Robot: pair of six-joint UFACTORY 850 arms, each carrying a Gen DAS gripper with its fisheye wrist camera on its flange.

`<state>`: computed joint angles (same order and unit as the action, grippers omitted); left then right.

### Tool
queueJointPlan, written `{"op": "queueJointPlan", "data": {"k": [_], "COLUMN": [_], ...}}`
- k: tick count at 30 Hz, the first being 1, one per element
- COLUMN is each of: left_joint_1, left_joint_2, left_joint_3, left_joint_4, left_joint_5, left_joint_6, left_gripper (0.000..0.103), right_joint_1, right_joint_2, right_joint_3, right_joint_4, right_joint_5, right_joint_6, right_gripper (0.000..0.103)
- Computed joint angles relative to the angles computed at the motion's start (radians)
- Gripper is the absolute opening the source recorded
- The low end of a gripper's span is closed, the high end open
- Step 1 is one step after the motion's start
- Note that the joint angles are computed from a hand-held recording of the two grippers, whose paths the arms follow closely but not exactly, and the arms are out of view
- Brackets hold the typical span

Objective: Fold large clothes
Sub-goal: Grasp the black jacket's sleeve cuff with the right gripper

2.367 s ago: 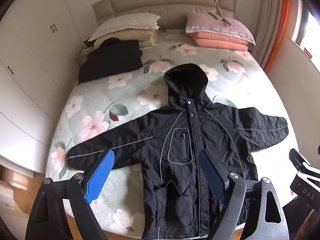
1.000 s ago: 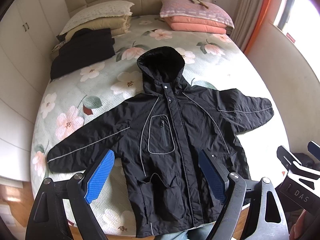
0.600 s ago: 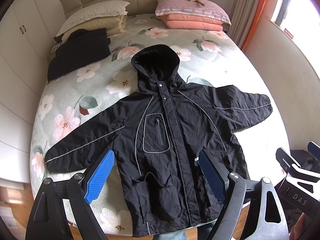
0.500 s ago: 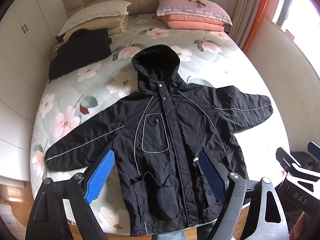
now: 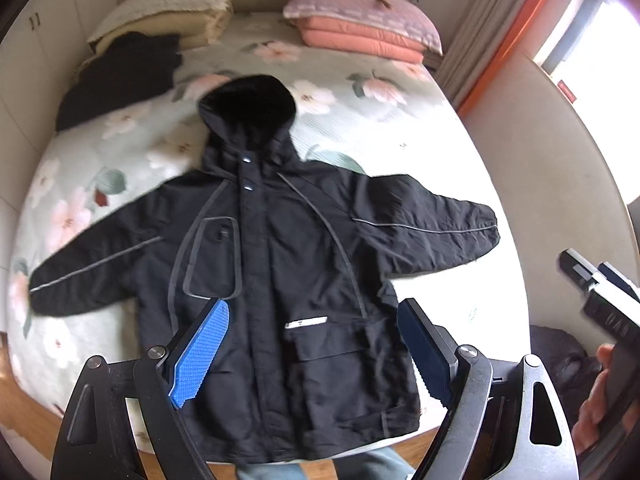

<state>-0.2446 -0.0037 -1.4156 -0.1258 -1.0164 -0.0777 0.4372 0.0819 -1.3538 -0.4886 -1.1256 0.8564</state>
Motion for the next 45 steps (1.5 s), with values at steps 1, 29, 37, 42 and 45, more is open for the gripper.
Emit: {"op": "queueJointPlan", "data": {"k": [1, 29, 37, 42, 45], "left_joint_1": [-0.03, -0.28, -0.285, -0.294, -0.308], "left_joint_2": [-0.013, -0.713, -0.783, -0.816, -0.84], "left_joint_3": [0.0, -0.316, -0.38, -0.421, -0.455], "left_joint_4": [0.028, 0.129, 0.067, 0.088, 0.121], "left_joint_5": [0.015, 0.368, 0.335, 0.327, 0.316], "left_joint_6": [-0.033, -0.213, -0.177, -0.181, -0.208], "left_gripper": [0.087, 0.087, 0.087, 0.087, 0.087], "right_joint_1": [-0.045, -0.902, -0.997, -1.007, -0.977], "right_joint_2": [0.019, -0.533, -0.606, -0.662, -0.632], "right_joint_3": [0.032, 0.2, 0.232, 0.203, 0.184], "right_joint_4": [0.007, 1.308, 1.828, 1.967, 1.862], "right_joint_5": [0.032, 0.596, 0.419, 0.356, 0.432], "right_joint_6": [-0.025, -1.306, -1.666, -1.712, -1.672], "right_gripper": [0.102, 0.074, 0.065, 0.048, 0.023]}}
